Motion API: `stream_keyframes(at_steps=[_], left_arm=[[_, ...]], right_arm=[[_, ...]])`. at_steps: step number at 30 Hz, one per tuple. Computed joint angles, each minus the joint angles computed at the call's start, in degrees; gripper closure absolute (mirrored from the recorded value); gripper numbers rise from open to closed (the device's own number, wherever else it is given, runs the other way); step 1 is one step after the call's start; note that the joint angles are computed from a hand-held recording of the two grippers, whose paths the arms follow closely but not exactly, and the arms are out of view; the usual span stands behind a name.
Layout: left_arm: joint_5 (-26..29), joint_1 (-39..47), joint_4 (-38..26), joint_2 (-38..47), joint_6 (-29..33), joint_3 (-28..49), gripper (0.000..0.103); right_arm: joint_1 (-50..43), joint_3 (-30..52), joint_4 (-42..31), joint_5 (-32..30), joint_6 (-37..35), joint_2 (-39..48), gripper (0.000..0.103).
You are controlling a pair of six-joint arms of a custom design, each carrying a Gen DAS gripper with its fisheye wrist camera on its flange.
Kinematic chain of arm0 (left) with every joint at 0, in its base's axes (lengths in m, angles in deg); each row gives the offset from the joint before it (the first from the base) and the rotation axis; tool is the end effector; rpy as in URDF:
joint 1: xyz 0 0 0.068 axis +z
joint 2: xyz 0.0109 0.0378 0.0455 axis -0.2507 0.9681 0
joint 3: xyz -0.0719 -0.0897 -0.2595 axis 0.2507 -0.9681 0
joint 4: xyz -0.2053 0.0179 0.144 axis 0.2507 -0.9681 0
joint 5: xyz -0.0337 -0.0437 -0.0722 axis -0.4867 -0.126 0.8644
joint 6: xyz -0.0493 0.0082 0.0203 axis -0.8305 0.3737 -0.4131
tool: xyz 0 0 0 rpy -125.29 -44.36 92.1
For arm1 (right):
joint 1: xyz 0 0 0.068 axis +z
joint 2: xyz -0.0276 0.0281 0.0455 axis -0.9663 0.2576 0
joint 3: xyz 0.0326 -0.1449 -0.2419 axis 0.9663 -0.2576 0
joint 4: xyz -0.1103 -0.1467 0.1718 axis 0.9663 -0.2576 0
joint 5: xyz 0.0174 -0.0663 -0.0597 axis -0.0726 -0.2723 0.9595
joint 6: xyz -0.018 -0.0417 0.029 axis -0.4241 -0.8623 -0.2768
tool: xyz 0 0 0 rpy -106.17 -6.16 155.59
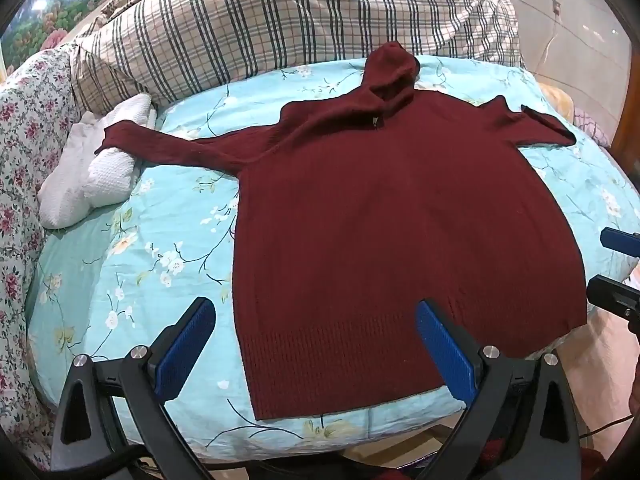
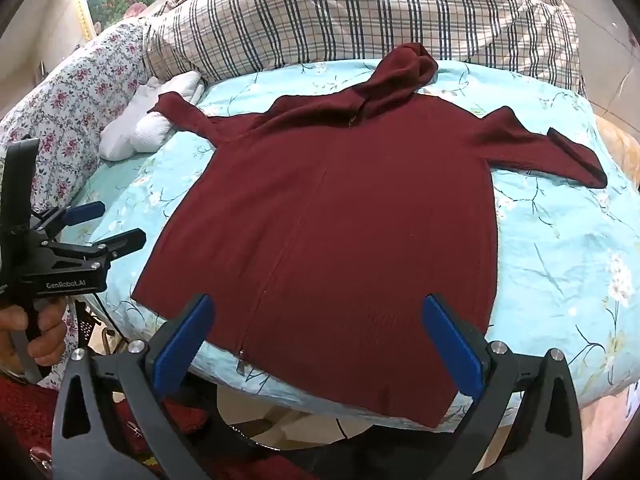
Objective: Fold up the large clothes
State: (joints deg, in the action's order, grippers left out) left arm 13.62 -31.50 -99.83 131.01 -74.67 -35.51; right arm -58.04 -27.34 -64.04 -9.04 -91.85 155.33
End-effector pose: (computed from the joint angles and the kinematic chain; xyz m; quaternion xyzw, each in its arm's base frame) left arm 0.1633 -0.0365 0.1695 -0.0492 0.9408 0.0856 0.3244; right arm 0.2539 0.0904 0.1260 -0.2353 0.8982 0.1961 0.3154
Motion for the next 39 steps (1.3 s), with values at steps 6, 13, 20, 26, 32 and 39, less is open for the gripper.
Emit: stream_keyframes(at_steps=[6,13,20,26,32,39], left_arm=[[-0.6,-1.3,0.4,1.5,-1.4,0.7,0.003],[-0.6,-1.1,0.4,1.0,-1.4,0.5,0.003],[0.5,0.2,0.9,0.9,-0.3,0.1,0.003],[0.4,-0.1,0.9,1.2,-0.5,0.1,0.003],[0.1,0.1,1.2,2.1,0.0,0.2,0.003],[1.3,1.9,2.4,5.1,1.8,0.5,0.003]], right_arm=[[1.3,0.6,-0.5,0.7,1.1,-0.1,0.000],[-0.9,1.0,-1.2,-0.4,-1.1,0.8,0.000],[0.2,0.7,-1.0,0.7,-0.1,0.4,0.000],[0.2,1.2,-0.9,0.2,0.6,0.7,0.000],[-0.5,1.5,-0.2,-1.3,1.6,2.1,0.000],[-0.8,1.4,1.1,-2.5,2.5,3.0,0.000]])
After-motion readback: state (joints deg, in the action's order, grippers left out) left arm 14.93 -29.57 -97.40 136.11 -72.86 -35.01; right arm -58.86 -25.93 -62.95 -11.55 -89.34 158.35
